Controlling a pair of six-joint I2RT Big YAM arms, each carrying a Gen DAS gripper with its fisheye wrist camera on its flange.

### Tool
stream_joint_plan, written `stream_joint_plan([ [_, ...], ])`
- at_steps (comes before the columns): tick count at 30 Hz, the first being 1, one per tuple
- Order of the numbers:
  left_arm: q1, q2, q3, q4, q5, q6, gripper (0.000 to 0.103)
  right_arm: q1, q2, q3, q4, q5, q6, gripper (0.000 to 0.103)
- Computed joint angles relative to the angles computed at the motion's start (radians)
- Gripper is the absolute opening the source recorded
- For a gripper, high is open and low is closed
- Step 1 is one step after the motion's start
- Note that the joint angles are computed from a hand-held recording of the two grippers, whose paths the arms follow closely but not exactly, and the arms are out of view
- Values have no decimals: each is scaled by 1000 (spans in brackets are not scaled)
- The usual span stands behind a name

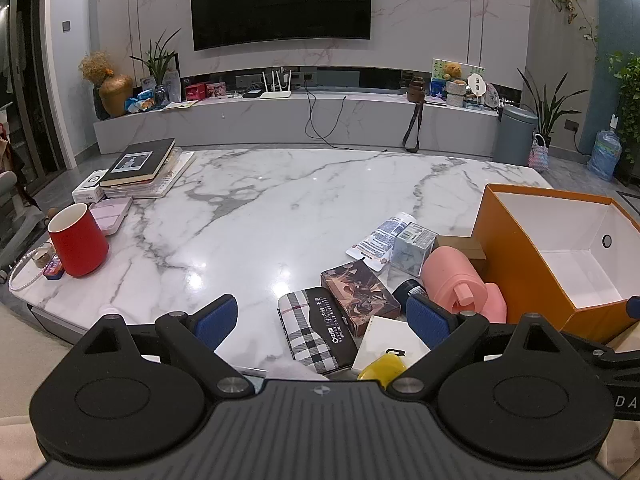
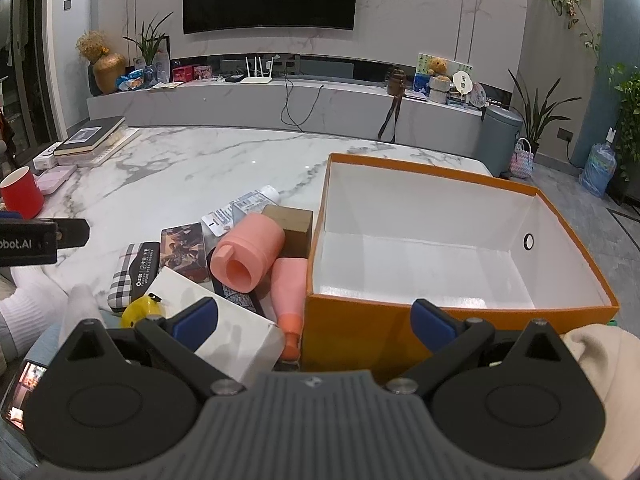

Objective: Organize rigid objects
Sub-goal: 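Reach both tools toward the pile, left toward the yellow tape measure, right toward the white box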

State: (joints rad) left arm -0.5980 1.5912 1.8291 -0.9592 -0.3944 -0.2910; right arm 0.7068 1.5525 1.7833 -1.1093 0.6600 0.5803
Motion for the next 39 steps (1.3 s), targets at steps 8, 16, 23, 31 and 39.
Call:
stream_joint_plan([
  [8,-3,2,2,-1,-3,-3,103,-1,3,4,-10,-1,8,101],
  [16,-2,2,1,-1,-1,-3,103,-2,3,2,-12,-3,10,101],
  [23,5,1,1,-12,11,-13,103,-4,8,6,-8,-10,2,101],
  [31,39,18,27,-86,105,-60,86,3,9,-1,97,-47,-144,94],
  [39,69,45,67,-166,235,-91,69,-14,65,64,118,-178,-363,70],
])
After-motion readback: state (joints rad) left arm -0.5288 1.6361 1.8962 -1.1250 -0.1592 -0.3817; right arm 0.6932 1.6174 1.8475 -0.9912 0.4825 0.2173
